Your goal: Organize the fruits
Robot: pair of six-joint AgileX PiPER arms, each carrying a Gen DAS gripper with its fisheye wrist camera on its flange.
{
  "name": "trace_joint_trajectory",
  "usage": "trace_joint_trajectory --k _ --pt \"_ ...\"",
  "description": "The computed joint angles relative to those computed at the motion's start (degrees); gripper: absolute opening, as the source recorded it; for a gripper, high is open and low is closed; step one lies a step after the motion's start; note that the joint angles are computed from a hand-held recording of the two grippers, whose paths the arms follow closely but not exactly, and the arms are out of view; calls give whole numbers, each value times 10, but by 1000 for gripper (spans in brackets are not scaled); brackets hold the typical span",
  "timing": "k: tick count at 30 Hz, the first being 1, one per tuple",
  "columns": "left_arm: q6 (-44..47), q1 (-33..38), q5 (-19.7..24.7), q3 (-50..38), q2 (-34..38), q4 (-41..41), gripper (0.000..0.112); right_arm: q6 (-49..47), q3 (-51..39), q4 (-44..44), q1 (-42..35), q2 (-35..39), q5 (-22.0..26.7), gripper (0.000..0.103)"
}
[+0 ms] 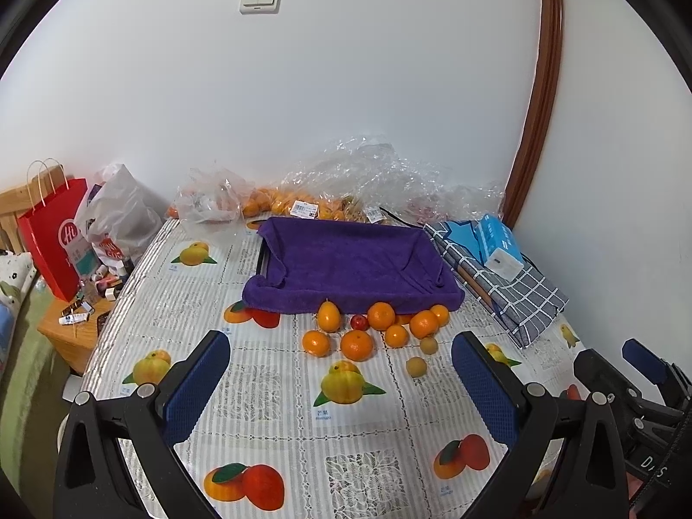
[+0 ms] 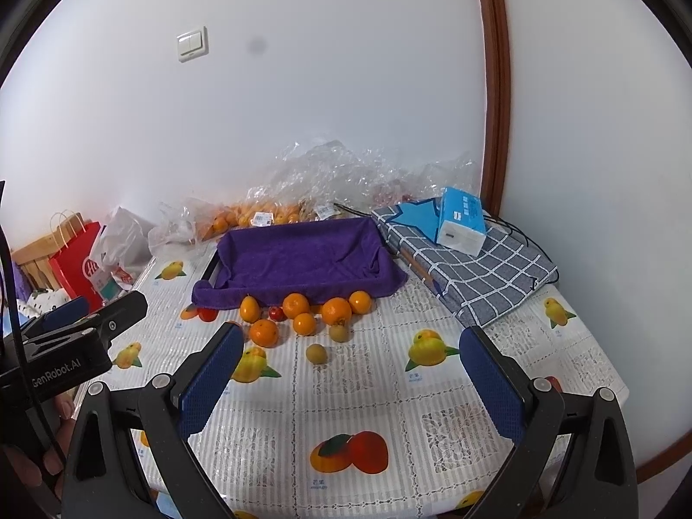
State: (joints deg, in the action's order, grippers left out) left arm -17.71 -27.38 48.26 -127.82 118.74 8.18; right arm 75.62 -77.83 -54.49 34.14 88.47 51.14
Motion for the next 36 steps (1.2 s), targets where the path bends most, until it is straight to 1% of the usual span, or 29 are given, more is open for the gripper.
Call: trace_joint_trajectory --k 1,3,6,10,14,15,17,19,23,26,28,31,33,36 --pt "1 0 2 -3 1 2 103 0 0 0 0 0 0 99" --pt "7 -1 37 -37 16 -5 103 -2 -1 3 0 0 -2 99" --pt "5 -4 43 -41 17 5 103 5 1 -8 4 0 0 99" --pt "12 -2 68 -52 22 1 103 5 5 -5 4 0 -5 99" --pt "10 -1 65 -59 27 0 103 3 8 0 1 -3 -14 99" --pt "7 0 46 -38 18 -4 103 2 7 1 1 -3 -15 99" --pt "3 -1 23 -14 8 3 103 8 10 -4 2 -4 -17 99" --pt "-2 -3 14 -3 4 12 103 13 15 -7 0 -6 -25 100" --pt "0 1 -3 16 -1 5 103 8 14 -3 -6 -1 -35 99" --pt "-1 0 -2 7 7 16 103 13 12 -11 -11 5 -39 99" --pt "7 3 5 -8 17 11 103 13 11 -10 -19 9 -52 99" --pt "12 10 -7 -2 23 6 103 27 16 -22 -30 19 -73 99" --pt "13 17 -9 -4 32 -5 103 37 12 -29 -38 34 -73 100" --pt "30 35 6 -34 62 -46 102 31 10 -22 -58 54 -93 99"
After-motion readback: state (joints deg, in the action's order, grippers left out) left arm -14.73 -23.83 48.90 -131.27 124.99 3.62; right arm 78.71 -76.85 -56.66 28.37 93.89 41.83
